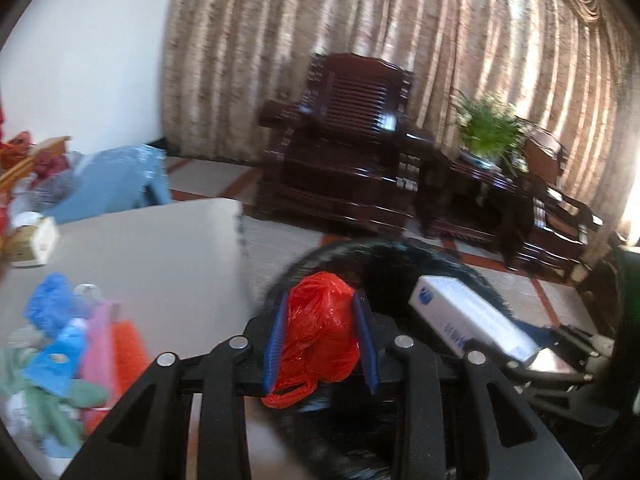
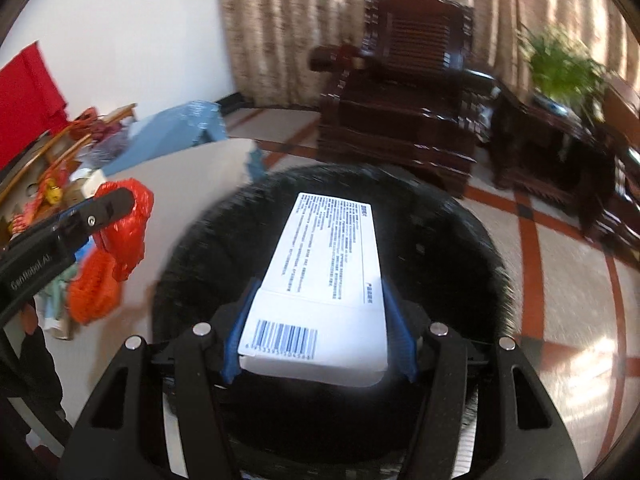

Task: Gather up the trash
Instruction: 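Carry the white box over the bin and open the right gripper while the left gripper carries the red bag, then move both grippers back over the trash pile on the table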

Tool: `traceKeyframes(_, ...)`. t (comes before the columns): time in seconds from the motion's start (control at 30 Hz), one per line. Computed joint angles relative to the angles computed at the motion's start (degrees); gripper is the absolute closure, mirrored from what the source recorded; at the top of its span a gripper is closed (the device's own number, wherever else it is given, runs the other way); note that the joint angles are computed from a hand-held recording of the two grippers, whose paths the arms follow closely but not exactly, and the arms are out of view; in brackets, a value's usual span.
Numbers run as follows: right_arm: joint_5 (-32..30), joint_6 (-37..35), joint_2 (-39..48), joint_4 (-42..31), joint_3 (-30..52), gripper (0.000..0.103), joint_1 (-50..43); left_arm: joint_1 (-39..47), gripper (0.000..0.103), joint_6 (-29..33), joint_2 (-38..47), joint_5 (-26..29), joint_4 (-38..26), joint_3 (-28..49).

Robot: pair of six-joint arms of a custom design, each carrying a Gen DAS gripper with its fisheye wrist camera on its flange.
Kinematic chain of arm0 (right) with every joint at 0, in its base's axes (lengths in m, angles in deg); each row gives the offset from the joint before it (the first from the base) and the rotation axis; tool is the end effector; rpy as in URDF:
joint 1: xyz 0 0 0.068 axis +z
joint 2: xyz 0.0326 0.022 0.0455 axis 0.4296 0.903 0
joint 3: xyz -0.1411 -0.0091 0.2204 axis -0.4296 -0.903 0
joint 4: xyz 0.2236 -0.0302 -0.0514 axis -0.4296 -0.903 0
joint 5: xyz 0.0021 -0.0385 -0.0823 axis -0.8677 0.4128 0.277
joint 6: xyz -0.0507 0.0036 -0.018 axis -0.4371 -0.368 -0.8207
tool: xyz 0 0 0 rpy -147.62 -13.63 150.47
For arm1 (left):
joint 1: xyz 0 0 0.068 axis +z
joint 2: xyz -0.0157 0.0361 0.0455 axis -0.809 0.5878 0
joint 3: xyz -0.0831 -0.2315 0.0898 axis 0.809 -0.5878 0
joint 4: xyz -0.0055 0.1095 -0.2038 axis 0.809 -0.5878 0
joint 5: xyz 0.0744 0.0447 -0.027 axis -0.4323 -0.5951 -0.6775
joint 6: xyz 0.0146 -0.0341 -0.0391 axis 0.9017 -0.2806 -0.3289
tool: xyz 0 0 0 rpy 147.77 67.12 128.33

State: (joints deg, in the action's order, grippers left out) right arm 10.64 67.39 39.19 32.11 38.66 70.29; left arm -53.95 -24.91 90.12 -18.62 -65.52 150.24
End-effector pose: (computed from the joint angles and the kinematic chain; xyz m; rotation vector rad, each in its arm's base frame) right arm 0.2329 0.1980 0.2122 0.6789 2.2798 -0.2014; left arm 0.3896 -0.0248 0.2429 0.9119 2.0625 -0.6780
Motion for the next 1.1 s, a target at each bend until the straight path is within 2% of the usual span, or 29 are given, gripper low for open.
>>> traceKeyframes(0.03, 0.41, 1.47, -0.46, -0.72, -0.93, 0.042, 0.09, -1.22, 0.064, -0.03, -0.43, -0.49, 0.14, -0.83)
traceKeyframes(0.17, 2.15, 5.3, -1.89, -3.04, -3.15, 0.022, 0.62, -3.67, 0.042, 0.29, -1.74, -1.27, 0.99, -3.5)
traceKeyframes(0.27, 2.97, 6.67, -2.5, -4.39, -3.21, 0.014, 1.04, -3.02, 0.034, 0.47, -2.24, -1.16, 0.52, -3.62)
traceKeyframes(0.47, 4.22, 5.03, -0.59, -3.44, 0.93, 0.007, 1.59, 2.62, 0.018, 0.41, -1.98, -1.22, 1.79, -1.72)
traceKeyframes(0.67, 3.98, -2.26, 5.28, 1.53, 10.01, 0.007, 2.36, 12.04, 0.015, 1.1, 0.22, -1.53, 5.46, 2.26)
traceKeyframes(0.87, 2.72, -13.91, 15.89, 5.58, 25.25, 0.007, 3.2, 21.24, 0.015, 1.02, 5.23, -3.94, 10.53, 7.16)
traceKeyframes(1.1, -0.47, -22.8, 28.88, 6.65, 42.87, 0.007, 4.18, 26.11, 0.015, 1.66, 13.71, -7.89, 9.58, 14.31)
